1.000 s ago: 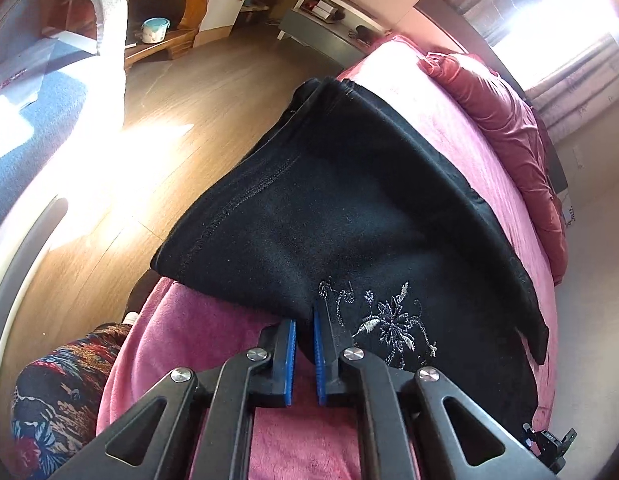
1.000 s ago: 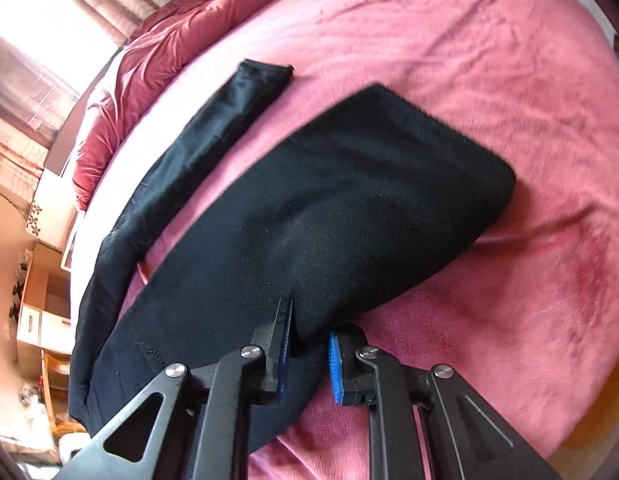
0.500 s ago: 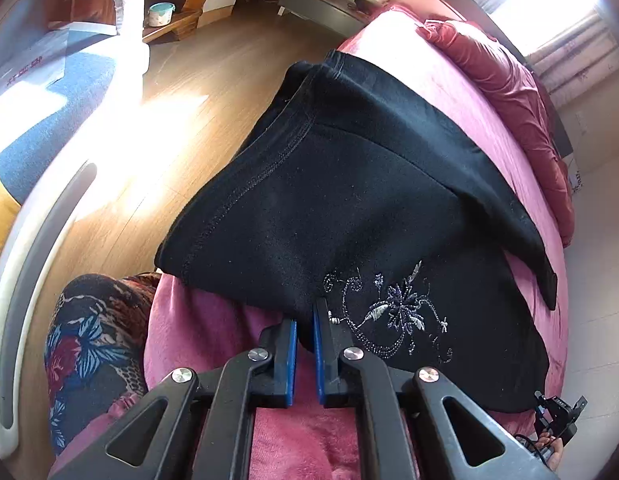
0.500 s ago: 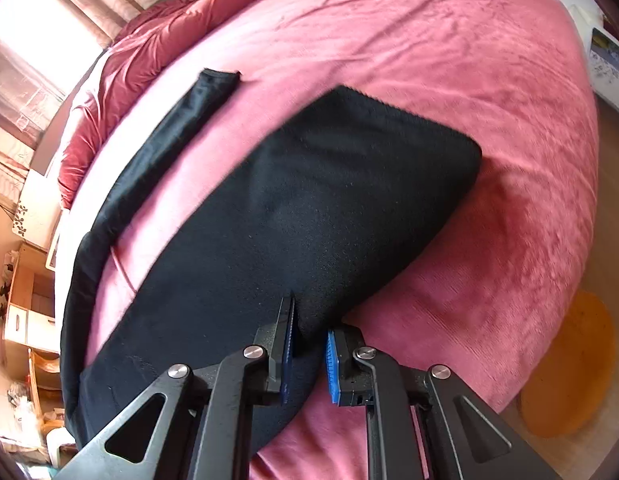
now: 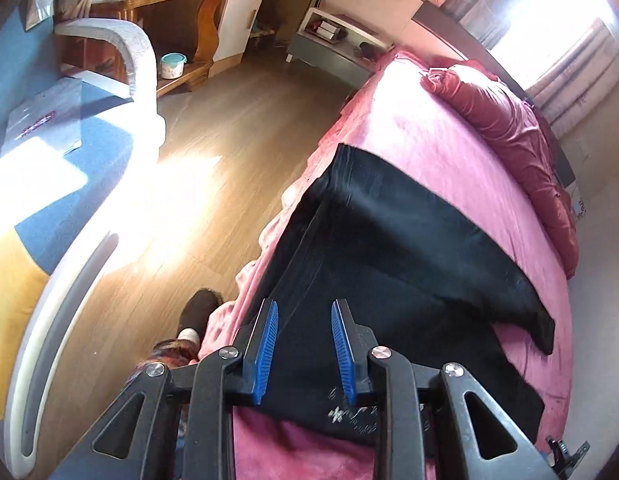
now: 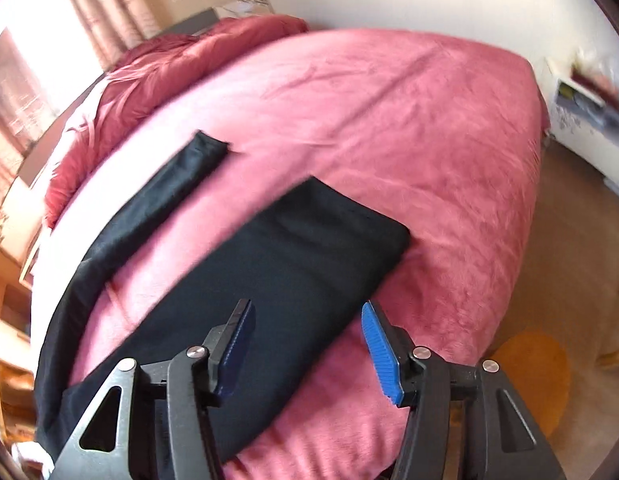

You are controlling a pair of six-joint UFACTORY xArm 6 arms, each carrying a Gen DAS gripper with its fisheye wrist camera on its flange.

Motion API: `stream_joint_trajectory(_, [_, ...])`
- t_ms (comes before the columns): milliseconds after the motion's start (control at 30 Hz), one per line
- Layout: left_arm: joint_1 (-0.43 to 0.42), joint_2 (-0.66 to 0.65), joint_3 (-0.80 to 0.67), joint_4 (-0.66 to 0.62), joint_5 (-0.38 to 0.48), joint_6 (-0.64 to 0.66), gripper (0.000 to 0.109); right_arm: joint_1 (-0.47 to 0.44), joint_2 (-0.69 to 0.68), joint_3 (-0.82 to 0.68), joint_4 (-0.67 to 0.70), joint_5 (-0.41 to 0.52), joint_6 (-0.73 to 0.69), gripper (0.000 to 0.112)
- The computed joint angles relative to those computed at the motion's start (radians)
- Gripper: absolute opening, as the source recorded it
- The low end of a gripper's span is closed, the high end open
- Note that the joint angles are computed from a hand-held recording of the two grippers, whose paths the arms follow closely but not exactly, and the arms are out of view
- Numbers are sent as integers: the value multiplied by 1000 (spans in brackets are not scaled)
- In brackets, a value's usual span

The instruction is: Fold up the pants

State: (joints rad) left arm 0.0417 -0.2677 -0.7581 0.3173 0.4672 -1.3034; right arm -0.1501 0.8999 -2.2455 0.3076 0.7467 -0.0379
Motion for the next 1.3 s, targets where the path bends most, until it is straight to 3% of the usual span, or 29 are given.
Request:
stream_joint_trajectory(167, [87,252,-185,-250,-152,252,30,76,-82,104,111,45,-181,62])
stream_joint_trajectory(333, [136,532,-458,-598,-144,495,33,162,-132,188,135,75,-274,63])
stream_joint_trajectory(467, [180,717,-687,-650,-57,543,47,211,-114,180,119,129,-304,64])
stream_joint_trajectory(733, [227,998,-1044,-684,108,518,45,240,-40,93,41,227,-235,67])
stream_joint_trajectory(933, [230,1167,-1310,-587,279,448,39,241,-31,86,11,239,-207,67])
stream_joint_trajectory(967, [230,1186,-1335,-581,288,443,39,243,-32,88,8,241,-203,67])
stream_joint_trajectory(1033, [225,1206,-1369,-534,309,435,24,244,-40,102,2,237,-204,67])
stream_joint_trajectory(1133, [210,1180,-1347,-478,296,483,10,249,-24,79,-13,236,-196,67])
stream_joint_trajectory(1167, [204,1151,-1308,-459,268,496,9,250,-17,66,-14,240,-191,67])
stream_joint_trajectory(1300, [178,959,-1032,-464,26,571,8,261,-10,43,-13,229,-198,67])
